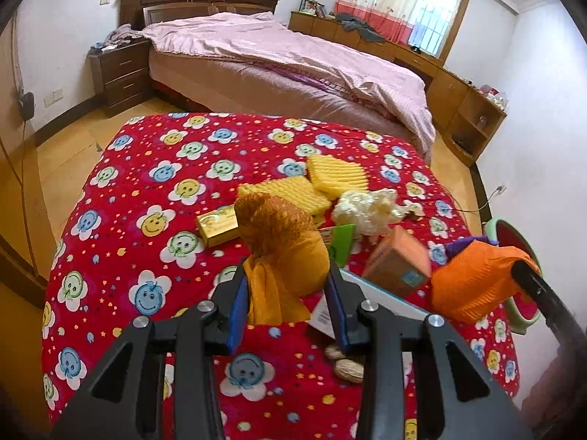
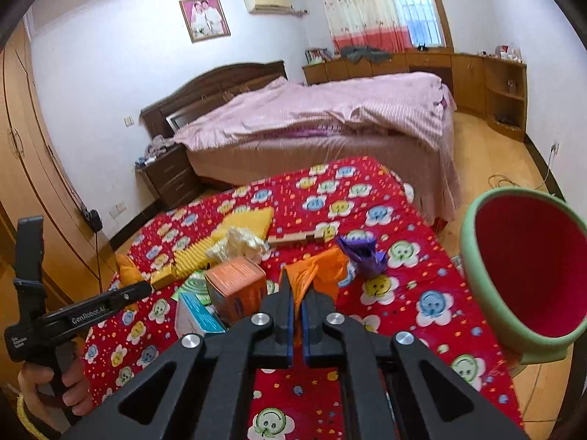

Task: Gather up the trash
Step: 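Carry both items over the red bin and open the right tool while the left tool holds the bundle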

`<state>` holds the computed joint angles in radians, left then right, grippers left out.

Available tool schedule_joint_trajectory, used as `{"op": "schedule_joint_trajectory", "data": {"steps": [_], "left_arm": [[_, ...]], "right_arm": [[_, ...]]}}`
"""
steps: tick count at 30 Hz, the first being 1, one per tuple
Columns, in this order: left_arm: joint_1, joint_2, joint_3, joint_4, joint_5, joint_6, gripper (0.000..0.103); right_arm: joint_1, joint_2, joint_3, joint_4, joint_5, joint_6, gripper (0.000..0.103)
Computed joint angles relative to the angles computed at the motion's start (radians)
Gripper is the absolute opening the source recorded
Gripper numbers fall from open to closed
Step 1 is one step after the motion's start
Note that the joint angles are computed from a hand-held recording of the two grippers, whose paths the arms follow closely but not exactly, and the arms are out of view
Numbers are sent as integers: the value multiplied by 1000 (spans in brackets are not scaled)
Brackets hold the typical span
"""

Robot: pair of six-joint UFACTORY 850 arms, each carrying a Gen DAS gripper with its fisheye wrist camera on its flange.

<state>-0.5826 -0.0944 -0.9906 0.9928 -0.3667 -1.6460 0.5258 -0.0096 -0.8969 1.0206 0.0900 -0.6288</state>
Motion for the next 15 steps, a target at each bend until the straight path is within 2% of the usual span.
{"op": "schedule_joint_trajectory", "data": {"steps": [6, 15], "left_arm": [[-23, 6, -23, -18, 18, 36, 39], [-61, -25, -101, -106, 60, 181, 39]], "right_arm": [[-18, 67, 34, -121, 20, 113, 4], [-60, 147, 77, -54, 60, 37, 4]]}}
